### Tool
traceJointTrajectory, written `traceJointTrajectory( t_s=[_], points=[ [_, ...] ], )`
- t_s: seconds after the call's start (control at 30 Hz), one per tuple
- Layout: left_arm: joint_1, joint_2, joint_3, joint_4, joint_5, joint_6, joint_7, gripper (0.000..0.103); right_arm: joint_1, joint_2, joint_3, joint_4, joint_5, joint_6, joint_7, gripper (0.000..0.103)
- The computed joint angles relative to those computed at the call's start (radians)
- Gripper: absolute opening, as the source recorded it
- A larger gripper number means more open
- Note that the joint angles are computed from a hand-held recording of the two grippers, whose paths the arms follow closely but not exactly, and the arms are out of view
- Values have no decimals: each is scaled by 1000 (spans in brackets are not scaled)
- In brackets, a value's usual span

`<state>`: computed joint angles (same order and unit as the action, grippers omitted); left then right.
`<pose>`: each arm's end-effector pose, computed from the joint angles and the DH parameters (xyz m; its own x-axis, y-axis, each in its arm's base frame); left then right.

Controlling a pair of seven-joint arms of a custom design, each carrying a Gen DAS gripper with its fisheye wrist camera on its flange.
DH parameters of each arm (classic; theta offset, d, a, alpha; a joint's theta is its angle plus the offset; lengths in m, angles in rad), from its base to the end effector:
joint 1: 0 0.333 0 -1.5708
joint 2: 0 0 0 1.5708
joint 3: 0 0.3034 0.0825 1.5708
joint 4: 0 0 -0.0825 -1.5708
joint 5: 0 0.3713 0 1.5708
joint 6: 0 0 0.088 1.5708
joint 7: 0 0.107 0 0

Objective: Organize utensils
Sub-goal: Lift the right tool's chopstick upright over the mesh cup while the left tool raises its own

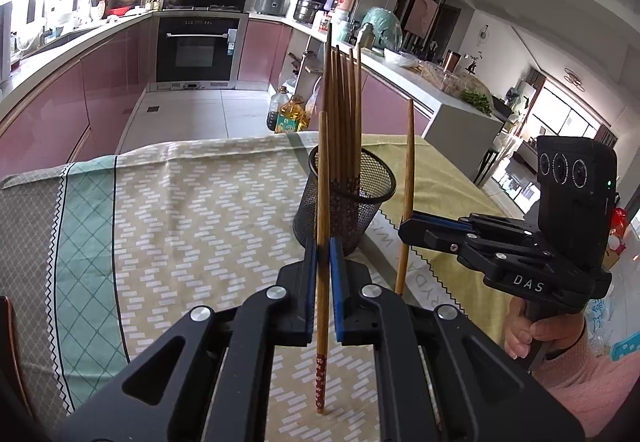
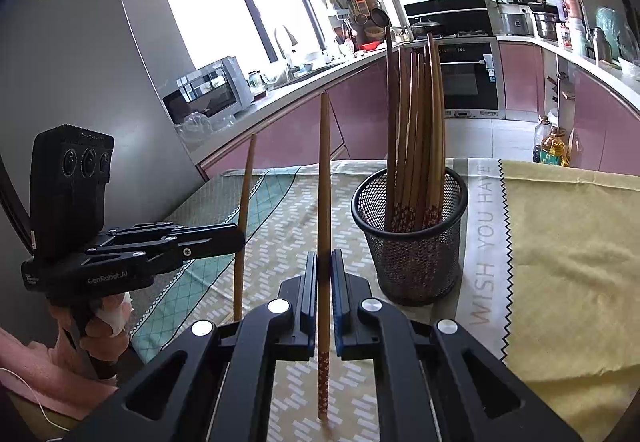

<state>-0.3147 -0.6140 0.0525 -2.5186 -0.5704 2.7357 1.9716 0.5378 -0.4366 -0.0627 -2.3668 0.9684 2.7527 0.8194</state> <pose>0.3996 -0.0822 0.5709 -0.3363 -0.9039 0.2644 -0.6631 0.0280 -0.7480 0.4220 0.1754 0.5633 0.5667 -0.7485 -0.3444 -0.6138 -0.1047 -0.7825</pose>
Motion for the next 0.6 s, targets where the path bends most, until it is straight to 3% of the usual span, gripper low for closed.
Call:
traceJointTrajectory(
  t_s=[0.6],
  points=[
    [-28, 21, -2, 15, -11, 57, 9, 7, 7, -15, -8, 13, 34, 17, -37, 6]
  ],
)
